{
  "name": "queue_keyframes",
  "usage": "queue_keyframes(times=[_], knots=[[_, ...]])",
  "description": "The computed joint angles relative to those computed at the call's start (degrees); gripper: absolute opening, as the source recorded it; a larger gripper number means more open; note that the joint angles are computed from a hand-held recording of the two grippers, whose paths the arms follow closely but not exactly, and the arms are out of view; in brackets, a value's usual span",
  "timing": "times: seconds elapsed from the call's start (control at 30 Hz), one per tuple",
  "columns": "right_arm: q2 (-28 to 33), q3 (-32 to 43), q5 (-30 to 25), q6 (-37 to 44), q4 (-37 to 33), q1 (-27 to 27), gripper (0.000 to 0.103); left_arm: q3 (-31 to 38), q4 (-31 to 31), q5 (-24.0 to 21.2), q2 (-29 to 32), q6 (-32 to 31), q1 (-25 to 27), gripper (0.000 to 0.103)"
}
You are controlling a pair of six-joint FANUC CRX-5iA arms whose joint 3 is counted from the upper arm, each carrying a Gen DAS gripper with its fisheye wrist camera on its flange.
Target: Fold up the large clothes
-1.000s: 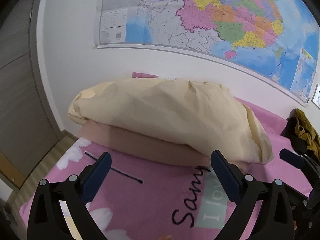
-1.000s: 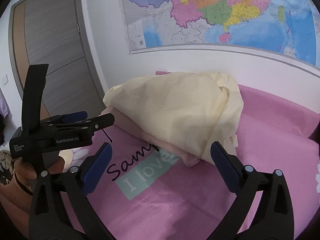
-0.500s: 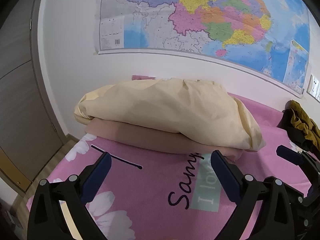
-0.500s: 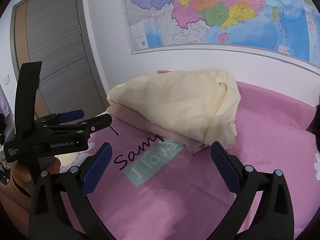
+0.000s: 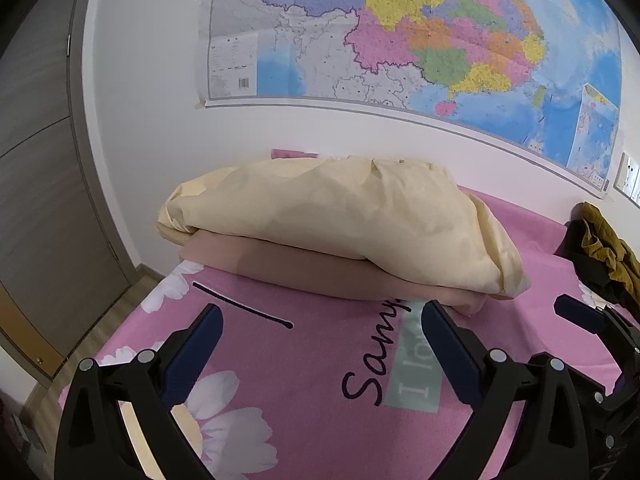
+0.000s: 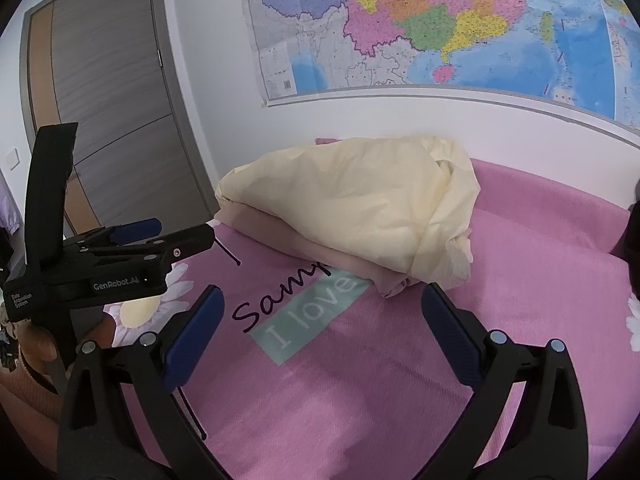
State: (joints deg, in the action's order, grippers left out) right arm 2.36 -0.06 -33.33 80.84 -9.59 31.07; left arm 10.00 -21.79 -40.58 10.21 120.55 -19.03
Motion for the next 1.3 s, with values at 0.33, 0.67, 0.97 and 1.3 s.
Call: queue_keyframes(times=[0.33, 0.67, 0.97, 1.3], knots=[[-0.4, 0.0, -0.6, 0.0, -0.7, -0.2, 0.097, -0.4, -0.6, -0.1, -0.5, 0.4, -0.3, 0.096], [-0.3, 0.2, -0.9, 0.1, -1.0, -0.2, 0.097, -1.0, -0.3, 0.1, -1.0, 0.0, -0.2, 0.096], [-0.4, -0.1, -0.6, -0.4, -0.6, 0.1, 0.097, -1.1, -0.1, 0.0, -0.9, -0.1, -0.2, 0.096], [-0.5, -0.1, -0.7, -0.1, -1.1, -0.2, 0.097, -1.5, 0.1, 0.0, -1.1, -0.3, -0.3, 0.096]])
